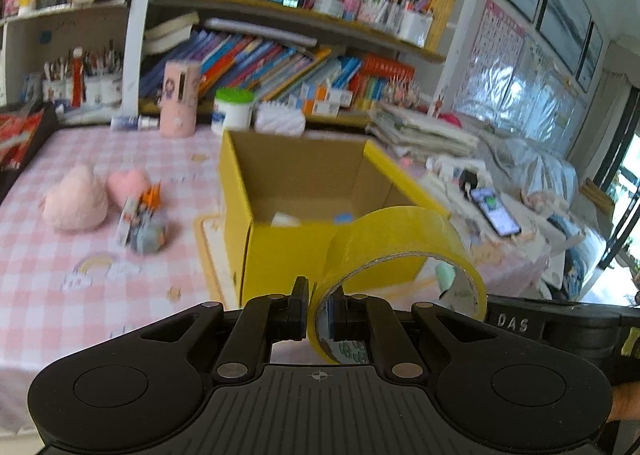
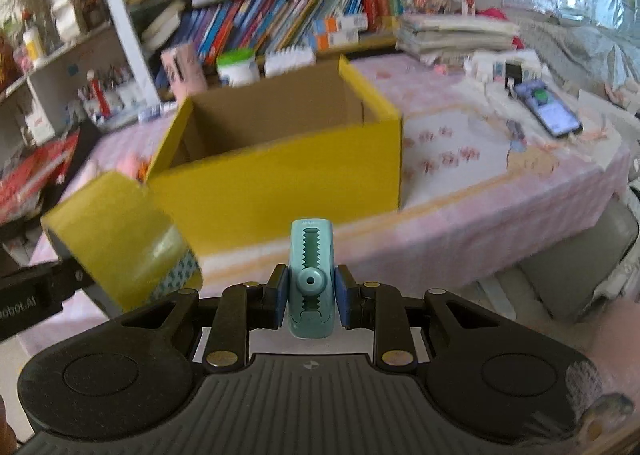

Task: Organize objects
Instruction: 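Carry the tape roll with the left tool while the right tool lowers the stapler into the box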

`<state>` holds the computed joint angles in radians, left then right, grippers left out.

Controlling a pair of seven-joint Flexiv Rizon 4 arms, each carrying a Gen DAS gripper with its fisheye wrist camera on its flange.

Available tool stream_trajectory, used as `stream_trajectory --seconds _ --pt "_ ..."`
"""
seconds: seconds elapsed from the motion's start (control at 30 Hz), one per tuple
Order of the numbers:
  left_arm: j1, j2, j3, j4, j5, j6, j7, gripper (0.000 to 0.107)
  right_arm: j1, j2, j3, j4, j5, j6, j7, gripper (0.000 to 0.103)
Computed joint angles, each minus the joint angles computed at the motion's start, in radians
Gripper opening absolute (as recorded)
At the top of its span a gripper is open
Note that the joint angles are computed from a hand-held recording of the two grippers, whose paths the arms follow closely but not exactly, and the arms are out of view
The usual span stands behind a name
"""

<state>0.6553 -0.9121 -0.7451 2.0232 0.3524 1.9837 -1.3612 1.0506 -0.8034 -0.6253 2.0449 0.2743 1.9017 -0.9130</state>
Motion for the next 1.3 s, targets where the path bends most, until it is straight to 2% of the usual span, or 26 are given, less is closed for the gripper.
stream_trajectory --seconds 0.1,0.23,0.47,0.7,0.87,1.07,1.17,1.3 --pt "-0.047 -0.009 0.02 -0.056 -0.017 0.028 -0.01 0.008 -0.032 -0.012 -0.02 -0.037 -0.002 0.035 -0.022 0.023" --pt "-0.123 -0.015 0.068 -0.149 -0.061 0.019 -0.046 0.008 -0.107 -0.025 -0.009 -0.111 -0.012 0.062 -0.085 0.023" --pt "-0.29 -0.021 0.205 -0.303 -0.187 -0.049 -0.074 0.008 -0.297 -0.057 0.107 -0.288 -0.091 0.032 -0.177 0.023" --pt "-0.496 -0.041 0.401 -0.44 -0.33 -0.11 -0.041 0.008 -0.478 -0.111 0.261 -0.463 -0.245 -0.023 -0.246 0.023" --pt "-0.622 -0.069 0.529 -0.525 -0.428 -0.171 0.006 0.008 -0.641 -0.16 0.432 -0.602 -0.418 -0.124 -0.292 0.023" --pt "-0.782 -0.113 0.73 -0.631 -0.54 -0.269 0.042 0.008 -0.814 -0.231 0.667 -0.755 -0.579 -0.293 -0.373 0.023" --pt "-0.838 -0.138 0.811 -0.682 -0.564 -0.321 0.049 0.008 -0.859 -0.272 0.745 -0.83 -0.602 -0.378 -0.432 0.023" --pt "-0.867 -0.159 0.858 -0.726 -0.576 -0.382 0.034 0.008 -0.887 -0.328 0.822 -0.949 -0.596 -0.512 -0.541 0.023"
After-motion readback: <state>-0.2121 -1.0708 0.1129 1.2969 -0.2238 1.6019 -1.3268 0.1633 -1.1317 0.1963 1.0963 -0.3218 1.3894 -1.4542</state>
